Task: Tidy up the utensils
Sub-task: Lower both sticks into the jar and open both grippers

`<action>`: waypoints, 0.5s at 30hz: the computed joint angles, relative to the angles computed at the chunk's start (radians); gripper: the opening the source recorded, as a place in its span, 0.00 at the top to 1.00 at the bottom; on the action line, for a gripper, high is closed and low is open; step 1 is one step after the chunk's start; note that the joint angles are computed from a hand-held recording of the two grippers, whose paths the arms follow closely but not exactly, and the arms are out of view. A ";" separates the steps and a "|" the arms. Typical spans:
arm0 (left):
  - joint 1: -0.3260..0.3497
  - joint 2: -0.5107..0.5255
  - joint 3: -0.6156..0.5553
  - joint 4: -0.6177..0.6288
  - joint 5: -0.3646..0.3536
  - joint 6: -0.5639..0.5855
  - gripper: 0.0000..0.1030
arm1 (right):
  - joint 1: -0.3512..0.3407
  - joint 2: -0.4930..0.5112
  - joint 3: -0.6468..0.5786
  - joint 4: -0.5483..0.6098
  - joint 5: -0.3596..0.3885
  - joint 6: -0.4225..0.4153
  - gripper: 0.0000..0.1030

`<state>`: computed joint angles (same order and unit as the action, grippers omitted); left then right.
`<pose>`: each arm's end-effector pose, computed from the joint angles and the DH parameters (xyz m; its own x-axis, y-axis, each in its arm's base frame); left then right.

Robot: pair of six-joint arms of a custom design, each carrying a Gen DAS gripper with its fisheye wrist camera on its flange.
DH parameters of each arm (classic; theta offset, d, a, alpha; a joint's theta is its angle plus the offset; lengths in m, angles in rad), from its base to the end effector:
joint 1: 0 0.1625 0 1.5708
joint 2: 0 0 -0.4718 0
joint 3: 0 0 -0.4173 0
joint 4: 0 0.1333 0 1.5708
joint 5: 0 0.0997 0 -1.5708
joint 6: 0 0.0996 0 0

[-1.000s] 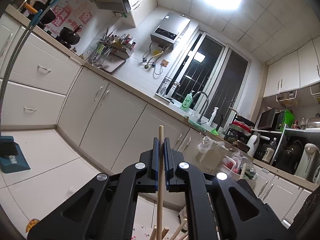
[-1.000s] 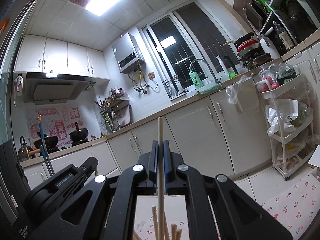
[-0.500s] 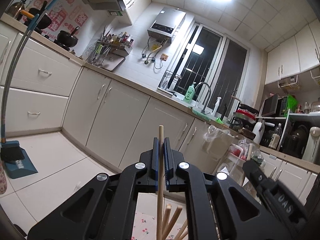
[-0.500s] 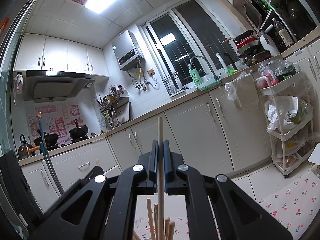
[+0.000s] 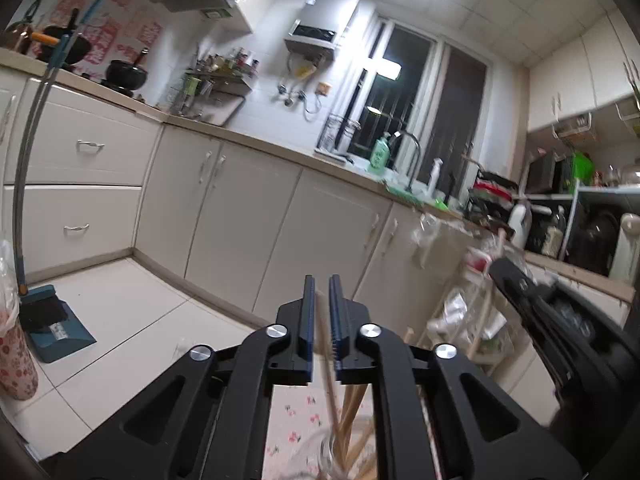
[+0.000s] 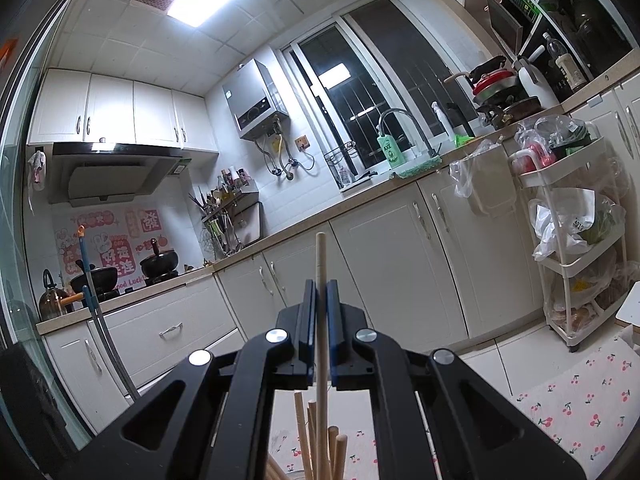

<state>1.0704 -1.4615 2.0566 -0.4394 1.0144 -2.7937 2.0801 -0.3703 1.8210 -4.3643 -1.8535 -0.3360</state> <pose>-0.0600 -0.4973 0.2859 -0.9104 -0.0010 -0.4138 0.4093 0.1451 -0.9008 0.3874 -0.4772 -0.0056 -0.8803 -0.2831 0.3807 -0.4242 0.1102 -0.8989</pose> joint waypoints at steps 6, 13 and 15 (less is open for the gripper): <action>-0.030 -0.042 0.029 0.068 -0.020 0.008 0.68 | 0.007 -0.003 0.014 -0.003 0.000 -0.010 0.94; -0.106 -0.182 0.128 0.084 -0.153 0.054 0.35 | 0.016 -0.001 0.021 0.008 -0.010 -0.018 0.94; -0.115 -0.226 0.150 0.084 -0.201 0.075 0.31 | 0.018 0.003 0.015 0.014 -0.014 -0.026 0.94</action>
<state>0.9551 -1.6873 2.2069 -0.3550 0.8130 -2.7184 2.0983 -0.3671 1.8362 -4.3502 -1.8671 -0.3618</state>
